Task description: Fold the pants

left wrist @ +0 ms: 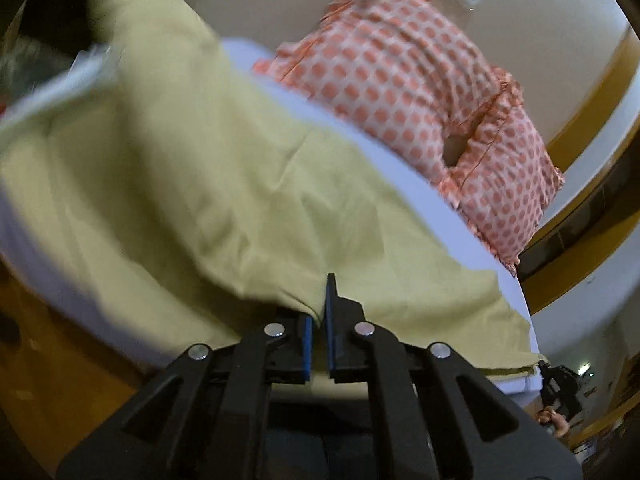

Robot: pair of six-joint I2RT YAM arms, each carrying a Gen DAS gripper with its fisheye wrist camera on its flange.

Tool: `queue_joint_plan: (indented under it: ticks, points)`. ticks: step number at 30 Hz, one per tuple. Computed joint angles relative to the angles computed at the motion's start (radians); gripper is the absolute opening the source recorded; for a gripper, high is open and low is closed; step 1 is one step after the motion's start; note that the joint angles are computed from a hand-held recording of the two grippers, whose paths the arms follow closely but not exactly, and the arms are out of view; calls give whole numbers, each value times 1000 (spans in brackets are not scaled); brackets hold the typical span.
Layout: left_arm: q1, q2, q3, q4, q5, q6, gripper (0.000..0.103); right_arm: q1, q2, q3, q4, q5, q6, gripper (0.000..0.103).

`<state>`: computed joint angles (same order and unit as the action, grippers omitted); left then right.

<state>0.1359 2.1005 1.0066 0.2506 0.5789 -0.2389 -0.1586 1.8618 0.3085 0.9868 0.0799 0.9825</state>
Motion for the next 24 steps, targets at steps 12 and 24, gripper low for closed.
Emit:
queue_joint_plan:
  ticks: [12,24]
  points:
    - [65,-67,-234,280,97,42,25,-38,25,-13,-18,151,-50,63]
    - [235,-39,-386,594,65,-89,69,157,71,201,37,133,-297,5]
